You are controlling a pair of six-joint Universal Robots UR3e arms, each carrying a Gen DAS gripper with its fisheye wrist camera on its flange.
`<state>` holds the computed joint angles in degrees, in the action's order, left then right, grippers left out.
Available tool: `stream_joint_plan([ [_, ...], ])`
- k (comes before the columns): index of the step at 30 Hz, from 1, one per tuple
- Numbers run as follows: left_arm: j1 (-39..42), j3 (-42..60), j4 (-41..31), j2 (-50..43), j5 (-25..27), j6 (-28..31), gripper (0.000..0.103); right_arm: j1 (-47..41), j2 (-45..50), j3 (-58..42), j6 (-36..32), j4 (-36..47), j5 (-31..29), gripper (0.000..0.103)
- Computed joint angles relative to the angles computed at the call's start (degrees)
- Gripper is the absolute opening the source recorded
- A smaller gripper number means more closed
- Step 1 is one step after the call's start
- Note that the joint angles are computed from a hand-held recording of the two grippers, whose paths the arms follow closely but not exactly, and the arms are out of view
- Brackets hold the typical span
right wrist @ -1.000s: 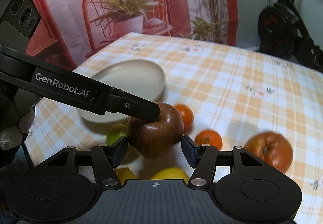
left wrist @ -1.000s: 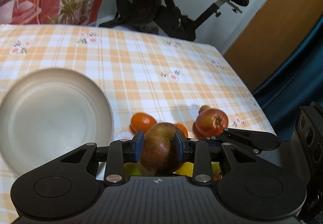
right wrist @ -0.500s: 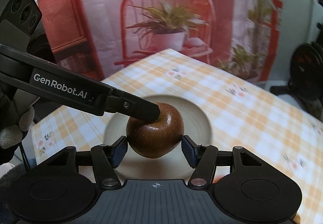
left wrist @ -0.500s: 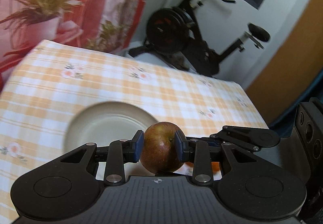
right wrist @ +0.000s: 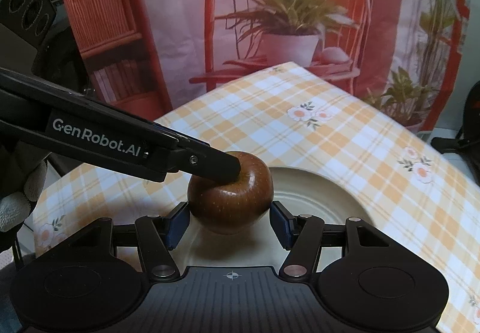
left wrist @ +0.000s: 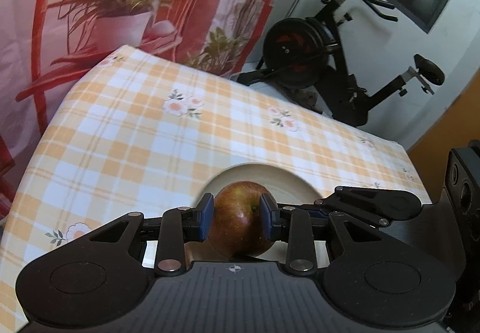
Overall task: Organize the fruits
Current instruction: 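Lift the red apple with the left gripper and carry it over the plate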
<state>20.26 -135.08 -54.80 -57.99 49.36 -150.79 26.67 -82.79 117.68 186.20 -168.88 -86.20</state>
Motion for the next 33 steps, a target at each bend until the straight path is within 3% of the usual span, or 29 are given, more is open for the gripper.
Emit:
stream_joint_plan([
  [5,1.31,-1.64,1.03,-0.94,0.22,2.01,0.035,-0.29,3.3,-0.89,-0.36,-1.41,0.7,0.055],
  [23,-2.47,-3.8,8.07,-1.23,4.35,-0.09,0.036,0.14,4.49,0.09,-0.13,-3.03,-0.36,0.058],
  [33,-5.88,-4.93,12.87,0.95,9.9,-6.18,0.036,-0.79,-11.16,12.62,1.21,-2.89,-4.06,0.057],
])
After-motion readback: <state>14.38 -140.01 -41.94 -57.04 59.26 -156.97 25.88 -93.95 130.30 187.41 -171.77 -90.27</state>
